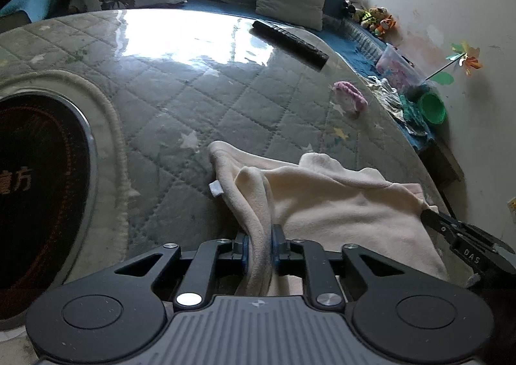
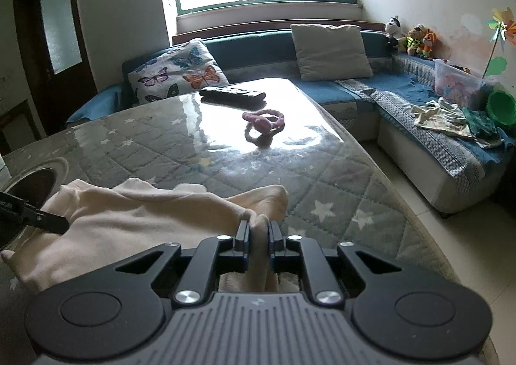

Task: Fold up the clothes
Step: 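Lift the folded cream sweatshirt with both grippers and carry it away from the hotplate, then lower the sweatshirt onto the quilted table and open both grippers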

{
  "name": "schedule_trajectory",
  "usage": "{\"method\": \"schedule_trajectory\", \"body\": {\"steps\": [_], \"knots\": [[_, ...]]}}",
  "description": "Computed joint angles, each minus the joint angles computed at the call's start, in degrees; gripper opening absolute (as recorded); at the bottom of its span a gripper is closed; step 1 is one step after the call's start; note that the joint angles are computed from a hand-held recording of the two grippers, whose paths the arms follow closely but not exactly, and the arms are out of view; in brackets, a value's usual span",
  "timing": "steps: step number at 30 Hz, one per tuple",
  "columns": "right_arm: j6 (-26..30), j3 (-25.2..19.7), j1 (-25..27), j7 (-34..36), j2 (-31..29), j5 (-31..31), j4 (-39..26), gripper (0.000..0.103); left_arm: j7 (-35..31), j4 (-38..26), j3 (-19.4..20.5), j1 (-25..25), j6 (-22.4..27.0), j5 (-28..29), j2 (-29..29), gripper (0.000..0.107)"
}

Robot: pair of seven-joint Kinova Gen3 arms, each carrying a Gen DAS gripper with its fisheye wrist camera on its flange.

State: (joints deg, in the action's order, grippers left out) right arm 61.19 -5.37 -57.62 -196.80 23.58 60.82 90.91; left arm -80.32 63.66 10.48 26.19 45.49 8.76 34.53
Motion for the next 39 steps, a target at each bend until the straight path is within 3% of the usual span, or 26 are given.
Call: {"method": "schedule_trajectory", "body": {"steps": [8,10,12,26,33,36,39], "knots": [[3.50,-0.77,-2.98,0.06,-0.16,2.64,-1.11,0.019,3.08,3.72,-2.58,2.84,-4.47,-4.63,-3.50,0.039],[2.95,-1.33,-3.66,0.57,-0.22,3.62,-1.44,0.024,2.93,5.10,-2.26,3.06,-6.00,-5.42,-4.36,0.040],[2.01,-1.74,-4.10,1.27,-0.15,4.25,-1.69,0.036,2.35,6.36,-1.77,3.17,-7.27,-5.95,-5.02,0.041],[-2.01,-0.86,-6.84,7.02,1.97,0.76,-3.75,0.045,-0.39,9.79,-0.80,4.31,-8.85,-7.02,-5.24,0.042],[-3.64,0.74,-3.37,7.74,1.80,0.36,-5.17,0.043,-0.91,10.19,-0.59,4.06,-9.42,-6.69,-5.21,0.044],[-6.38,1.51,-0.76,8.35,2.15,-1.36,-6.14,0.028,-1.25,10.22,-0.54,4.02,-9.51,-6.68,-5.18,0.045],[-6.72,2.51,0.73,11.72,4.07,-3.24,-8.93,0.022,-1.66,10.27,-0.64,4.20,-9.65,-6.99,-5.17,0.045]]}}
